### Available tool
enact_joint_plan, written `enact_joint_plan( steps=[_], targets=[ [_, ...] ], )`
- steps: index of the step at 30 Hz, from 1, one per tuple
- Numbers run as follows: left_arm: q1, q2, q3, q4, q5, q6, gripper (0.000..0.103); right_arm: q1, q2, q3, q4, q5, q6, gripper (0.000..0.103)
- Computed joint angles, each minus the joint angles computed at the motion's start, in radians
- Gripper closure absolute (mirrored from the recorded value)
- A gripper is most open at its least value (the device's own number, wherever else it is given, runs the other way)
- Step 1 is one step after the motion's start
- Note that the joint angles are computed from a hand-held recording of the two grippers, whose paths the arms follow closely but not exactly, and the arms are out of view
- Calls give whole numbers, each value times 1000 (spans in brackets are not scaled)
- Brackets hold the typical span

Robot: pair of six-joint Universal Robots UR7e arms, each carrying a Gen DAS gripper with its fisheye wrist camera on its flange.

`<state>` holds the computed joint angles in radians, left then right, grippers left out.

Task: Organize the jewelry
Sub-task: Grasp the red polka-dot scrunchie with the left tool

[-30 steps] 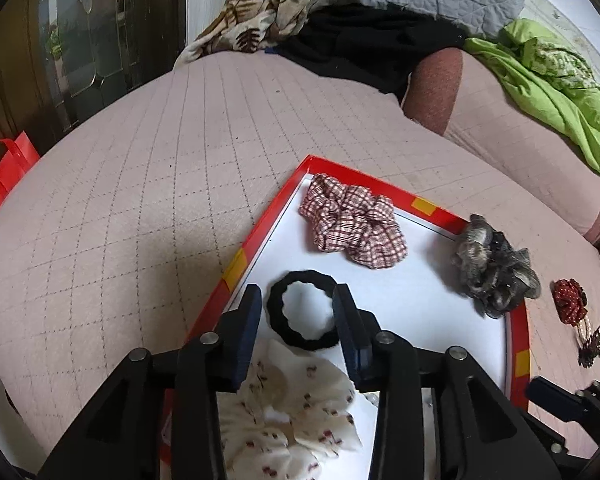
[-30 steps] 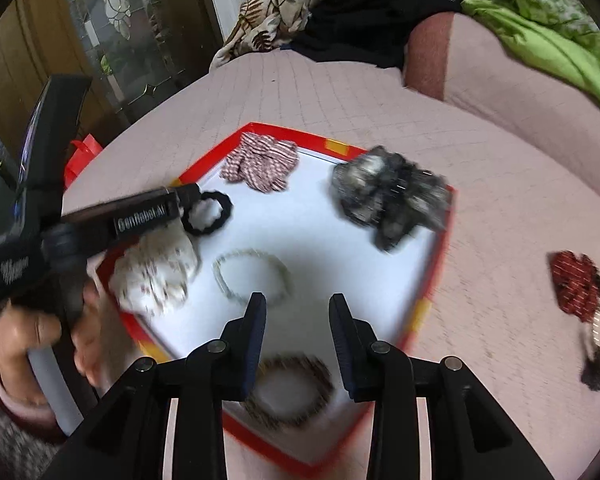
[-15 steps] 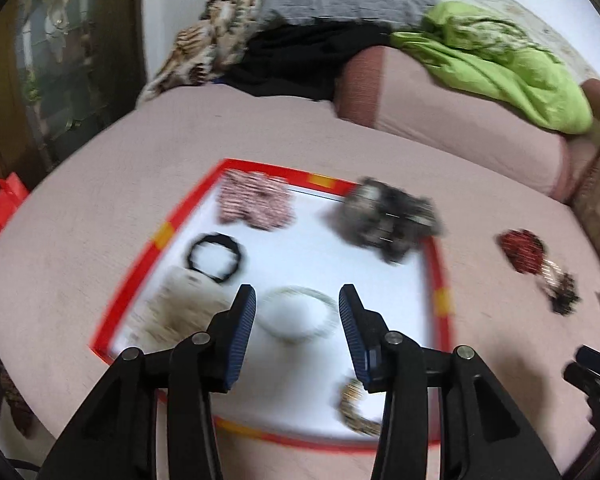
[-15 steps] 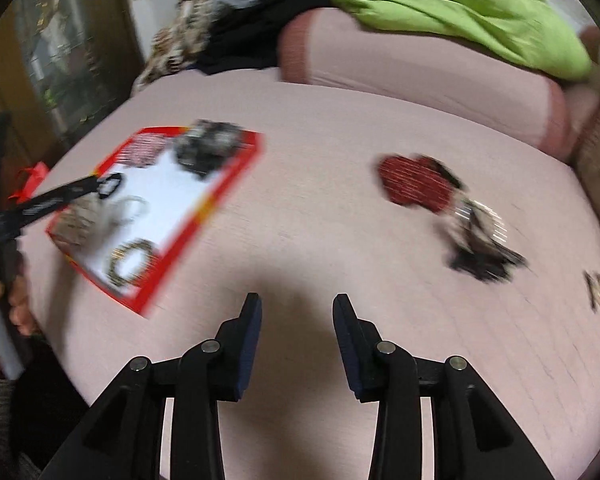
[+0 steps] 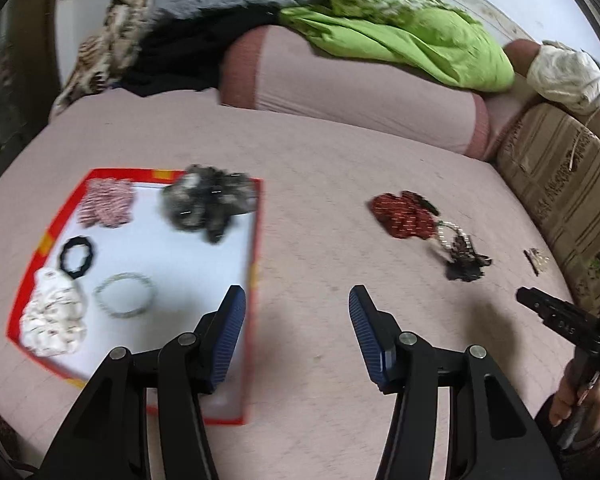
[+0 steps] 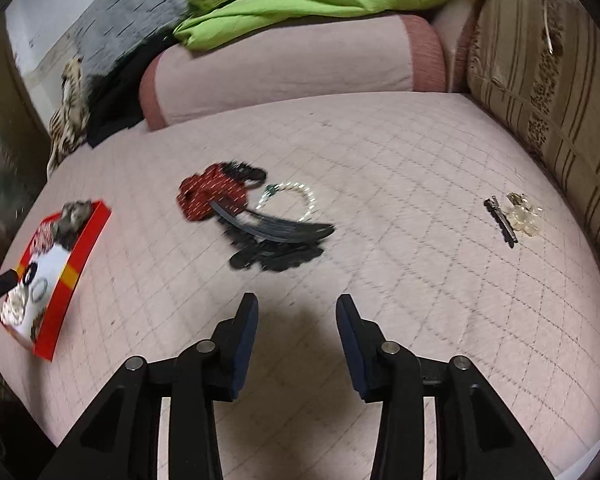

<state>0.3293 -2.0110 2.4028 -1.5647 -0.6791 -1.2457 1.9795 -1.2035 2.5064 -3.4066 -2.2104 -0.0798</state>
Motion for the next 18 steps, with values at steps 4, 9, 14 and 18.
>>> enact_joint_plan(
  steps=[4, 9, 14, 18],
  targets=[
    [83, 147, -20, -206, 1, 135, 50, -29, -1, -18, -21, 27, -39, 57],
    [197, 327, -65, -432, -3, 304, 50, -76, 17, -86, 3, 69, -108, 57],
    [308, 505, -132, -608, -22, 471, 50, -127, 71, -178, 76, 101, -123, 57],
    [384, 630, -185, -737, -55, 568, 50, -165, 122, -247, 137, 124, -117, 57]
  ],
)
